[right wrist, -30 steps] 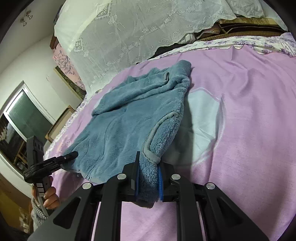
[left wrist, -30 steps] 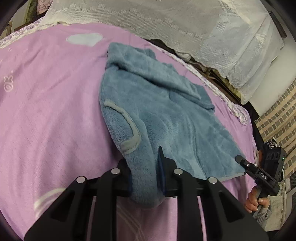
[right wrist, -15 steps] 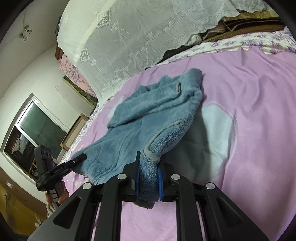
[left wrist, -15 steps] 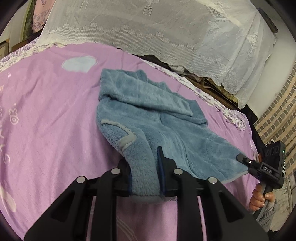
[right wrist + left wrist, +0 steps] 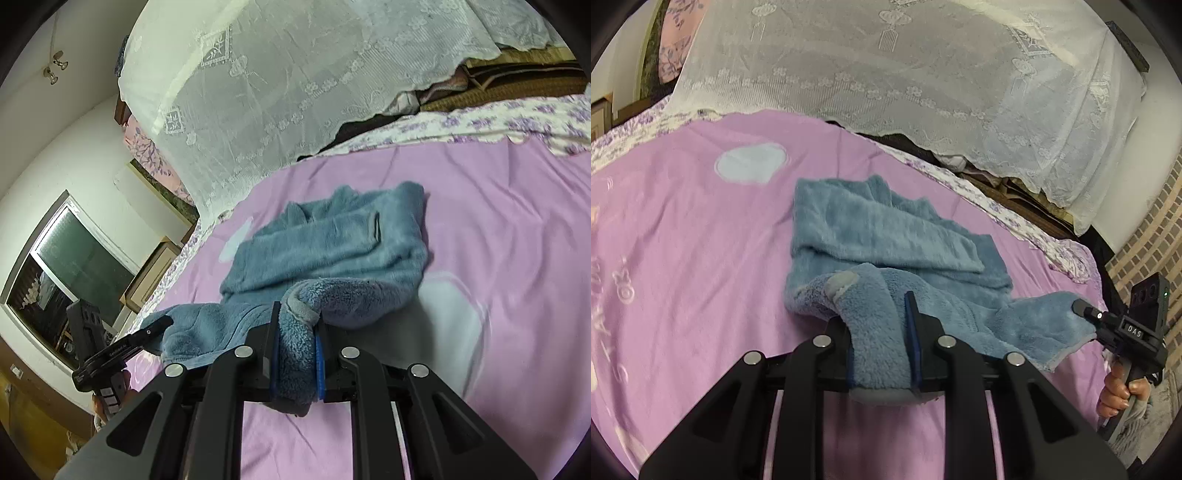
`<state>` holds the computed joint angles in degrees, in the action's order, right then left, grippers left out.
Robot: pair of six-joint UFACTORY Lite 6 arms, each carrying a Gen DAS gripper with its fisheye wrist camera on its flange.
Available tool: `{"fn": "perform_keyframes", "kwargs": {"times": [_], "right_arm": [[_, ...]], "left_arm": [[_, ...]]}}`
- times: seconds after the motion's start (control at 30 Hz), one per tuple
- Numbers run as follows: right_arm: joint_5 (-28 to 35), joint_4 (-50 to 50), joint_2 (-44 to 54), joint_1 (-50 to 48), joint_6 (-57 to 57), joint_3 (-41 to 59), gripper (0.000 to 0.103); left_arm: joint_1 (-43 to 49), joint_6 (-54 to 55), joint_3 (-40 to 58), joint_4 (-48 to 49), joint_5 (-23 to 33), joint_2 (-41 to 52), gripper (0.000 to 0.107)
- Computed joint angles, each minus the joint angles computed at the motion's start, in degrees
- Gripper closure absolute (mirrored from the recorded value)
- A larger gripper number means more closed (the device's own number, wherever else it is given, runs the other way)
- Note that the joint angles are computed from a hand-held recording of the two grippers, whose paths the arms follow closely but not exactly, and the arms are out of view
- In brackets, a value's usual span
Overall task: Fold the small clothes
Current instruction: 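Lift the hem with both grippers and fold it over toward the collar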
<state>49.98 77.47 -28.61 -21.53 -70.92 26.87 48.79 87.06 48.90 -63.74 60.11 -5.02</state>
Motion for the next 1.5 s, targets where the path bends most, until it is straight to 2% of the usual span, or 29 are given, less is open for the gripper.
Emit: {"fn": "perform_keyframes", "kwargs": {"times": [0.4,0.83,1.5], "right_arm": [[-4.9,7.2,17.9,5.3,-1.7,15.1,0.088],[-8.5,12.8,33.9,8.5,-2.5,28.5,0.088],[-11.0,10.3,58.9,11.4,6.2,54.2,0.088]], "left_arm": [[-10.4,-7.0,11.3,-1.2,-8.9,7.0,0.087],[-18.0,-14.4,24.7,0.1,-15.5,18.6,0.087],[-26.9,-30.6,48.5,9.3,-23.5,40.7,0.086]]}}
